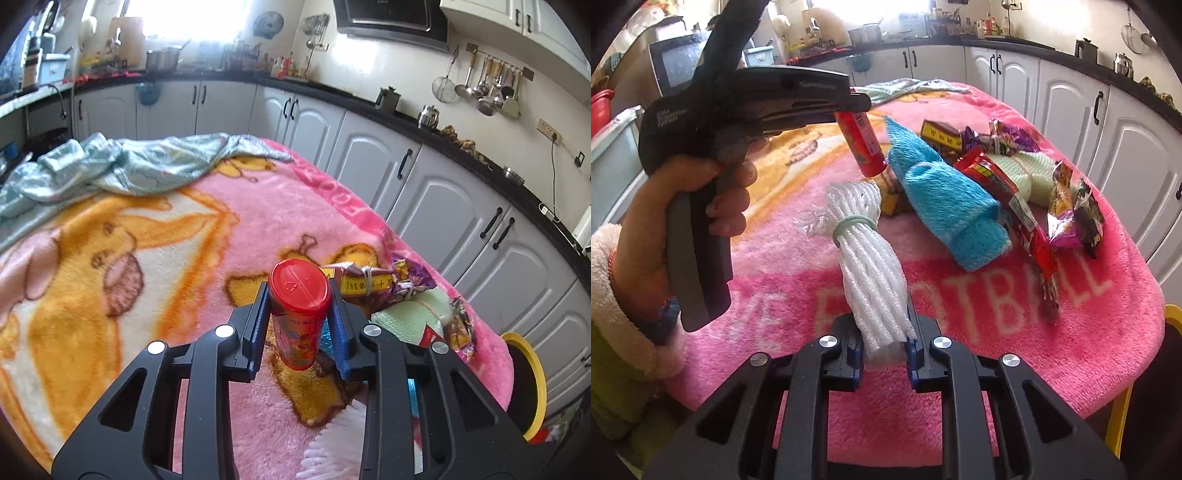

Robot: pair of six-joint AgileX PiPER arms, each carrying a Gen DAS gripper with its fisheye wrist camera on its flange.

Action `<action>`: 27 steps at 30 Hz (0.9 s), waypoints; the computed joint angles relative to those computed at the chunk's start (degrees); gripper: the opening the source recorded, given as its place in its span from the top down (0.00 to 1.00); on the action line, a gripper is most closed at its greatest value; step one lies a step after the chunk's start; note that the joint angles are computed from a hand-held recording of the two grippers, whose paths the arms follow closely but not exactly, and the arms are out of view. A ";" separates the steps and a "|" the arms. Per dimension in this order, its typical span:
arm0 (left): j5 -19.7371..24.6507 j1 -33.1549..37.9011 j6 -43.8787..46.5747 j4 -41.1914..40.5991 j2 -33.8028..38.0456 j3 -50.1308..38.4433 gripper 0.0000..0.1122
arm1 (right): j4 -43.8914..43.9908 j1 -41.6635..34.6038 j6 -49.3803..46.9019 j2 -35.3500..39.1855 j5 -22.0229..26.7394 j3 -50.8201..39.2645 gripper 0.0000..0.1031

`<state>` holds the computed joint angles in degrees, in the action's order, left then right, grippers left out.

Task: Collect trash
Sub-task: 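Grasp the red can with the left gripper while the right grasps the white mesh sleeve, then carry the red can and white mesh sleeve over the bin with both grippers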

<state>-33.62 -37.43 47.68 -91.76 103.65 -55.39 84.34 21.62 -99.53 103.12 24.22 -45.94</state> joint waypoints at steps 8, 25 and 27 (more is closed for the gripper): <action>-3.20 -2.75 -0.11 -0.46 -6.66 3.85 0.80 | 0.83 -1.30 -1.52 -5.35 1.18 3.12 0.84; -6.92 -9.77 4.06 -2.08 -10.96 2.14 0.80 | -3.39 -7.28 2.74 -14.26 0.66 5.15 0.84; -7.03 -10.55 4.61 -2.05 -10.70 1.40 0.80 | -3.71 -8.49 3.00 -15.14 0.82 5.27 0.84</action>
